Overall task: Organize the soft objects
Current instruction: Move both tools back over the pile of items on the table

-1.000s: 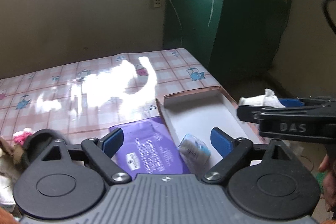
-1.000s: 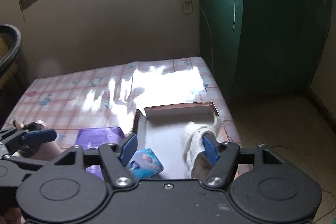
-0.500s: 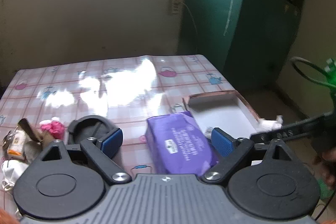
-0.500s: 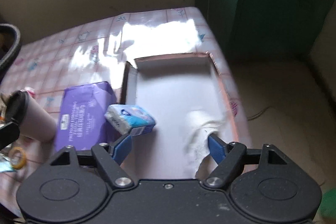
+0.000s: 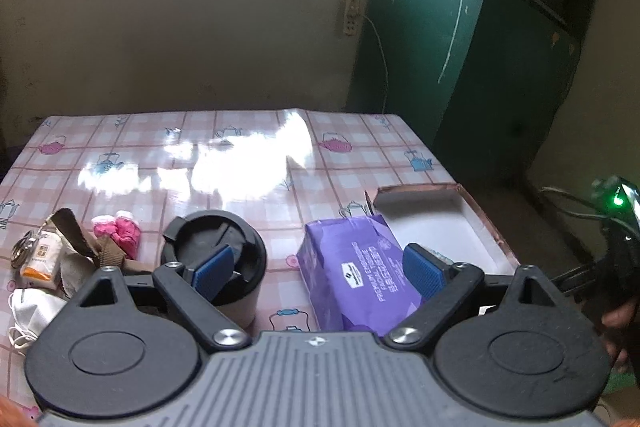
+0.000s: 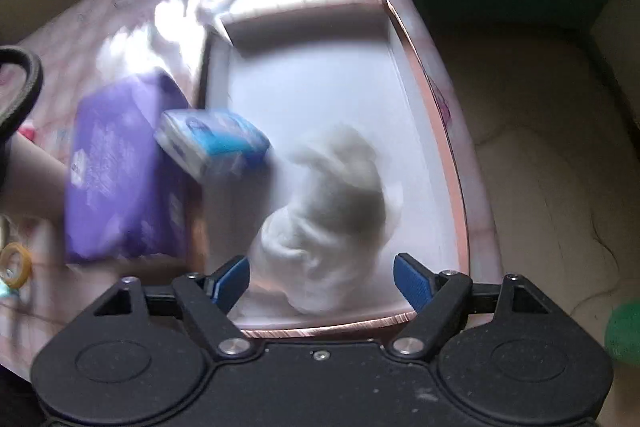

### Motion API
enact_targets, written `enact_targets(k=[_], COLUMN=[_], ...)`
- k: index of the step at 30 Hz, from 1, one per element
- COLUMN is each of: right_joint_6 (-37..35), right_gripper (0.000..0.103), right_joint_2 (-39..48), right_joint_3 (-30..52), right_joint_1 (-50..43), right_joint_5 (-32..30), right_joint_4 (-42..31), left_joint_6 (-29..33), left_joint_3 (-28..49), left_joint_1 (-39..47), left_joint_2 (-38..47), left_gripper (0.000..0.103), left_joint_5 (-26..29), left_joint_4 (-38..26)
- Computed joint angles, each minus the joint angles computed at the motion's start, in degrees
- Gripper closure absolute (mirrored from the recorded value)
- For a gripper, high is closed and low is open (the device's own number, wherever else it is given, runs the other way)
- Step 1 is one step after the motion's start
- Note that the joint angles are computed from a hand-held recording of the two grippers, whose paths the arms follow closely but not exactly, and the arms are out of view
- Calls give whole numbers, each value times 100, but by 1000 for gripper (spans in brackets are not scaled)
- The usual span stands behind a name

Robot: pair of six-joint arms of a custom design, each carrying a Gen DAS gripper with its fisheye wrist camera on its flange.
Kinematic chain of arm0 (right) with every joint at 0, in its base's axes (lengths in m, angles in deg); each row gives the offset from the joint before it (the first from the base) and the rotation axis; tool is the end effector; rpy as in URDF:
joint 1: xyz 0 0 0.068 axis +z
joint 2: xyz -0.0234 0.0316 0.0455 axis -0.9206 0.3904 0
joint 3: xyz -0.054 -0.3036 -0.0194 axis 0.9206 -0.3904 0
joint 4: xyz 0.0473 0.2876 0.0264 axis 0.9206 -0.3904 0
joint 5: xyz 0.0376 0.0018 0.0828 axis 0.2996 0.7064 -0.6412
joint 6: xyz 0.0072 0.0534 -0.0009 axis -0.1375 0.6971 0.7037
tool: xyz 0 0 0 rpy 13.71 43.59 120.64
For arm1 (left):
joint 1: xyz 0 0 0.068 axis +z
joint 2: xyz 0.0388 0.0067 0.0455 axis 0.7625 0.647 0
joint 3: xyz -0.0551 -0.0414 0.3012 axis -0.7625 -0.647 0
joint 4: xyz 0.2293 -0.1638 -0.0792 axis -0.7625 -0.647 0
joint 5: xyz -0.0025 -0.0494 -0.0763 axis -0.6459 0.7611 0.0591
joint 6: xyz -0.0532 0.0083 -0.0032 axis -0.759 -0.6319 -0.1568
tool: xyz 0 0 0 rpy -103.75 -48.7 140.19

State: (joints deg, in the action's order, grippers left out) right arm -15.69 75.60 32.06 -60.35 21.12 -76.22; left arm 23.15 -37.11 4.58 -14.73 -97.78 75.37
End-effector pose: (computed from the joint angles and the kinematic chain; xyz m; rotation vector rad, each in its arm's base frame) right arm 0.1867 0.0232 0.1211 0.4071 2.7739 0.1884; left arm 0.1798 -0.1657 0.1564 0.2818 2.2404 -0.3063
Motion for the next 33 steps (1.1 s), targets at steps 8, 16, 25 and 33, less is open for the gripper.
enact_targets(k=[8, 16, 25, 33], right_joint_6=[194, 2003, 3316, 3254], right_gripper=[10, 10, 10, 10], right_joint_2=[-1730, -1491, 663, 2324], right_joint_3=[83, 37, 904, 1826], right_joint_1=[571, 4291, 6086, 6617], right_joint_5=[178, 2900, 3900, 3911], right_joint_4=[-993, 251, 1364, 2001], left_joint_6=[33, 386, 726, 1652], left_joint_3=[-116, -354, -935, -1570], left_joint_1=[112, 376, 1508, 3792], left_joint_2=[-139, -487, -1768, -3192], left_gripper=[9, 9, 8, 8], left_joint_5=[94, -254, 78, 1218], left_joint_4=[19, -347, -1231, -2031])
